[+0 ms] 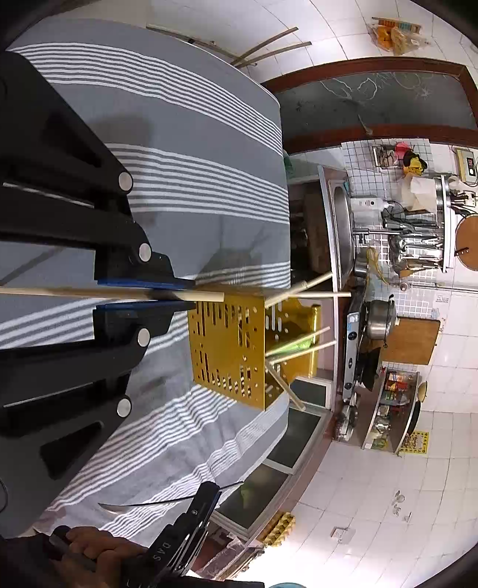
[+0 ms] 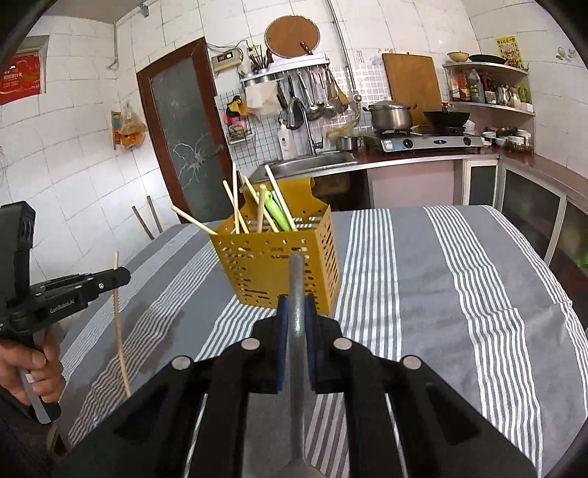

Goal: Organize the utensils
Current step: 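Lift the chopstick and dark grey spoon with both tools over the yellow caddy, then lower the chopstick and spoon into the caddy and open both tools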

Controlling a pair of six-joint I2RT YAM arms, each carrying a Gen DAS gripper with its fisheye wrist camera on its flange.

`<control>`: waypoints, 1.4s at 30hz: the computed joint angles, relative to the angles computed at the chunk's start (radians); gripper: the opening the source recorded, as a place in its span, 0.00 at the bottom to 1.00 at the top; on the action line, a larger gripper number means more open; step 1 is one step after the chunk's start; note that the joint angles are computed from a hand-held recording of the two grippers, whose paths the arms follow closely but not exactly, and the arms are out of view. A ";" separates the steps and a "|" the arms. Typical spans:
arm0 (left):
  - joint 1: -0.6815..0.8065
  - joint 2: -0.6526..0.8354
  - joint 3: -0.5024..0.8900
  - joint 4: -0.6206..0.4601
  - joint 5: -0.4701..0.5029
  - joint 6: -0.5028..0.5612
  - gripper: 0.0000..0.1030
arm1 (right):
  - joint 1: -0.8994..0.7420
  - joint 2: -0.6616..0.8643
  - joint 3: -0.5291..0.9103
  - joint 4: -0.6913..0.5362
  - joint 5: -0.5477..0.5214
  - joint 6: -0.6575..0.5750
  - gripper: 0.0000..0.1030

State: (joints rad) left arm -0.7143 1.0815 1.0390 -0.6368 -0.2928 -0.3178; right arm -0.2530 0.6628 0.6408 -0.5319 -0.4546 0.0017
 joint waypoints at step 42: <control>-0.020 0.233 0.538 -0.084 -0.029 0.168 0.04 | 0.101 0.224 0.390 0.079 0.102 0.022 0.09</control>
